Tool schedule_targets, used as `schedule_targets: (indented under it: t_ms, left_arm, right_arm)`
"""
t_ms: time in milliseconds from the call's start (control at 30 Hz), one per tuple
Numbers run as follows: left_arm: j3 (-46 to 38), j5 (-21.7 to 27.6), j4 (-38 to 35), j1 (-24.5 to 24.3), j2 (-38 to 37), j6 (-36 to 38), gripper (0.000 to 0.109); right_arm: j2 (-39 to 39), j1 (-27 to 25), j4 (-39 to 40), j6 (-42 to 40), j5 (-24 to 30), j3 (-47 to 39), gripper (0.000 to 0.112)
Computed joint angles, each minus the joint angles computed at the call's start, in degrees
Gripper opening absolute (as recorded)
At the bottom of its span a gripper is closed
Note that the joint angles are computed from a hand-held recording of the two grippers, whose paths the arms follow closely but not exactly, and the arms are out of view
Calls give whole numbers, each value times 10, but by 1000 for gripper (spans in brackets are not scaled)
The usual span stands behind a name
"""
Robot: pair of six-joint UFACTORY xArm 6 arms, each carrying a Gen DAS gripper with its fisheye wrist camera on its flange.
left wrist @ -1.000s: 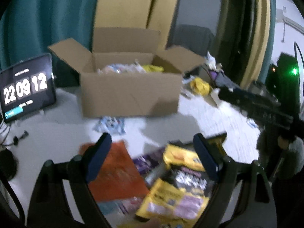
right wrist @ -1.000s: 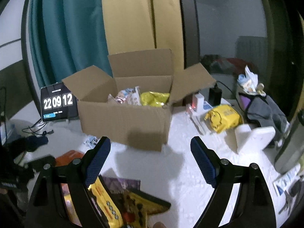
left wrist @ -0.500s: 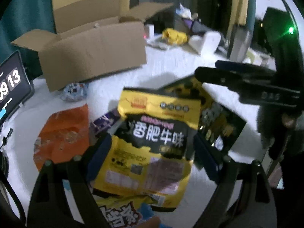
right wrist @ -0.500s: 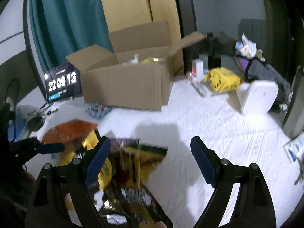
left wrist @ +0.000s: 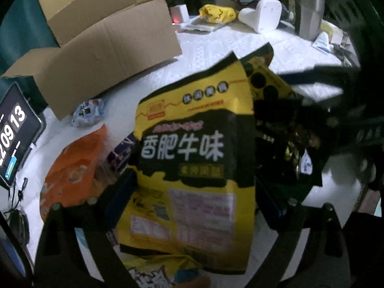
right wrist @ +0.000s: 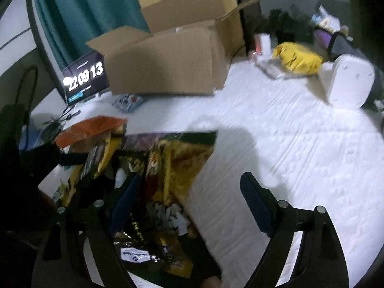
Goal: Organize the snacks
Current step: 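Grasp the yellow-black chip bag with the left tool while the right tool grasps a yellow printed bag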
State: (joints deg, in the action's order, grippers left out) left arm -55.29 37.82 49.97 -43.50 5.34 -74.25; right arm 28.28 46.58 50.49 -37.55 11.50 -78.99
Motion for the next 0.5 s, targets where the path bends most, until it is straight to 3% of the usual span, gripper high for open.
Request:
schedule_targets:
  t_ms: [100, 133, 200, 333, 433, 500]
  left_arm:
    - [29, -48, 11, 15, -23, -24, 94]
    - [38, -58, 15, 19, -30, -33, 87]
    - [47, -61, 24, 21, -41, -46, 79]
    - [65, -70, 42, 33, -61, -78, 34]
    - [77, -88, 55, 44, -73, -97, 21]
    - [85, -97, 78, 47, -85, -123, 20]
  right_arm:
    - [1, 2, 5, -13, 13, -1, 49]
    - [1, 1, 24, -33, 22, -3, 37]
    - [-1, -1, 47, -57, 36, -6, 33]
    - [-6, -2, 43, -66, 40, -9, 23]
    - [-11, -3, 41, -73, 34, -10, 21]
    - [-13, -4, 42, -76, 30, -13, 21]
